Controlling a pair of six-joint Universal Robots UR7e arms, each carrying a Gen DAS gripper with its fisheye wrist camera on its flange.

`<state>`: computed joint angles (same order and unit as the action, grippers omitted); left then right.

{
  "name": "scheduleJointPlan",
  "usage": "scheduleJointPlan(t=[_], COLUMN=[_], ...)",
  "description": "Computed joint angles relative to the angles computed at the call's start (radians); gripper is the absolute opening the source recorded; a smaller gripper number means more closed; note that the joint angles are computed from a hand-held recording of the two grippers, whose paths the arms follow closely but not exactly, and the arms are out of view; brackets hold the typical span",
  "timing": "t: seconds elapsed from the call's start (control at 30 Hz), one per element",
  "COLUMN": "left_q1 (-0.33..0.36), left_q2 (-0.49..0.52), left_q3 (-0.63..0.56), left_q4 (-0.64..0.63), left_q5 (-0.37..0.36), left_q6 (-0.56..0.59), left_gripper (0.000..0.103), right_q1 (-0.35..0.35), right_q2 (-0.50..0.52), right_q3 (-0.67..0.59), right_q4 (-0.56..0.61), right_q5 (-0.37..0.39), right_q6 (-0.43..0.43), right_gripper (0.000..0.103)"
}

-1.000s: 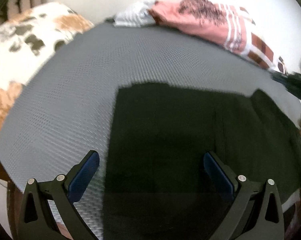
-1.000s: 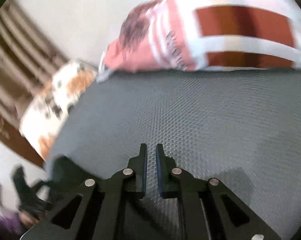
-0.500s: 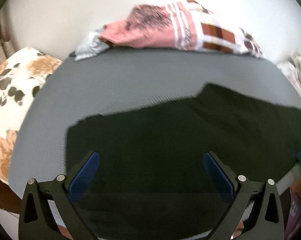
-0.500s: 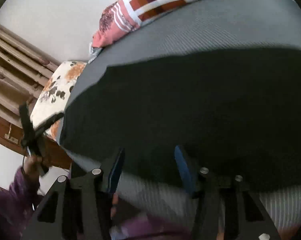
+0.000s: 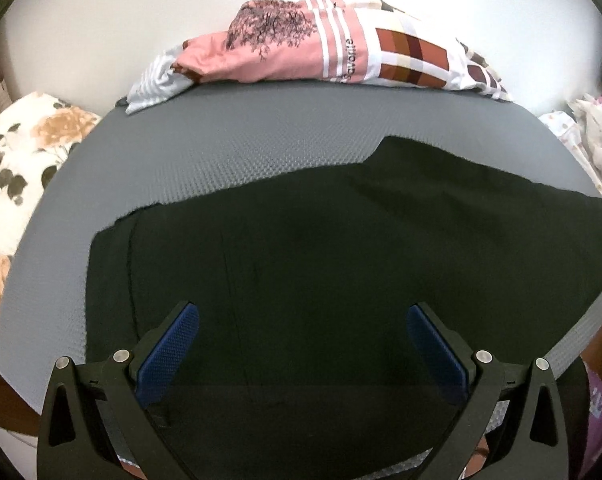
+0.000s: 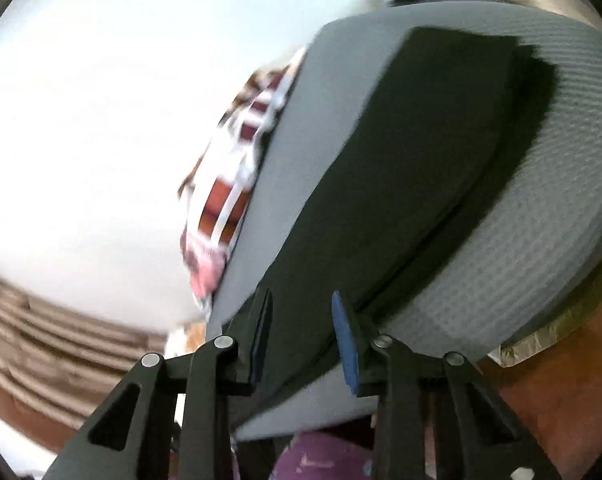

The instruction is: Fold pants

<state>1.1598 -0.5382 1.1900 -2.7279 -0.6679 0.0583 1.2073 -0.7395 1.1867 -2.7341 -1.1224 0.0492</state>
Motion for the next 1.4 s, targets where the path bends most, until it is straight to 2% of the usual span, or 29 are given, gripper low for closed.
scheduleJointPlan(t=[0.13,0.2,0.27,0.33,0.5,0.6,0.67,0.77,0.8,1.0,1.07,1.17,1.2,1.23,1.33,1.4], left_q1=[0.013,0.019,0.021,0.021,0.018,0.017,0.021,0.021,0.021,0.019,0.020,0.020,0.020,0.019,0.020,0.019], left_q2=[-0.006,-0.008,-0.008,-0.006,0.007,0.006,0.004,0.003,0.005,0.009,0.010,0.011,0.010,0.010,0.010,0.011], left_q3=[-0.005,-0.008,-0.009,-0.009,-0.013,-0.010,-0.009,-0.005,-0.006,-0.008,-0.009,-0.009,-0.009,-0.010,-0.010,-0.011], left_q4=[0.048,0.065,0.075,0.073,0.070,0.061,0.060,0.053,0.056,0.054,0.055,0.051,0.053,0.054,0.055,0.056], left_q5=[-0.020,-0.025,-0.021,-0.018,-0.004,-0.007,-0.016,-0.017,-0.015,-0.005,-0.006,-0.003,-0.003,-0.001,-0.001,0.000], left_q6=[-0.068,-0.095,-0.107,-0.102,-0.068,-0.052,-0.057,-0.055,-0.054,-0.046,-0.046,-0.041,-0.041,-0.039,-0.037,-0.037], left_gripper=[0.103,0.103,0.103,0.103,0.103,0.103,0.103,0.103,0.103,0.103,0.103,0.103,0.103,0.103,0.103,0.103], right_q1=[-0.012,-0.021,-0.024,-0.034,-0.033,-0.036,-0.041,-0.059,-0.056,-0.026,-0.020,-0.014,-0.008,0.001,0.024,0.017], right_q2=[0.029,0.043,0.049,0.046,0.050,0.034,0.010,0.020,0.021,0.038,0.045,0.055,0.054,0.053,0.047,0.033], right_q3=[-0.045,-0.056,-0.070,-0.060,-0.086,-0.060,-0.028,-0.023,-0.024,-0.061,-0.075,-0.090,-0.090,-0.089,-0.081,-0.056], right_q4=[0.018,0.015,0.017,-0.016,0.018,-0.008,-0.011,-0.050,-0.051,-0.025,-0.015,-0.017,-0.018,-0.023,-0.037,-0.058], right_q5=[-0.003,0.022,0.023,0.048,0.026,0.033,0.004,0.066,0.067,0.020,-0.003,-0.006,-0.023,-0.050,-0.147,-0.149], right_q6=[0.050,0.087,0.134,0.188,0.199,0.209,0.200,0.294,0.278,0.197,0.194,0.190,0.172,0.148,0.106,0.135], right_gripper=[0.030,0.030,0.027,0.028,0.027,0.031,0.032,0.033,0.036,0.036,0.033,0.034,0.027,0.010,0.005,0.005])
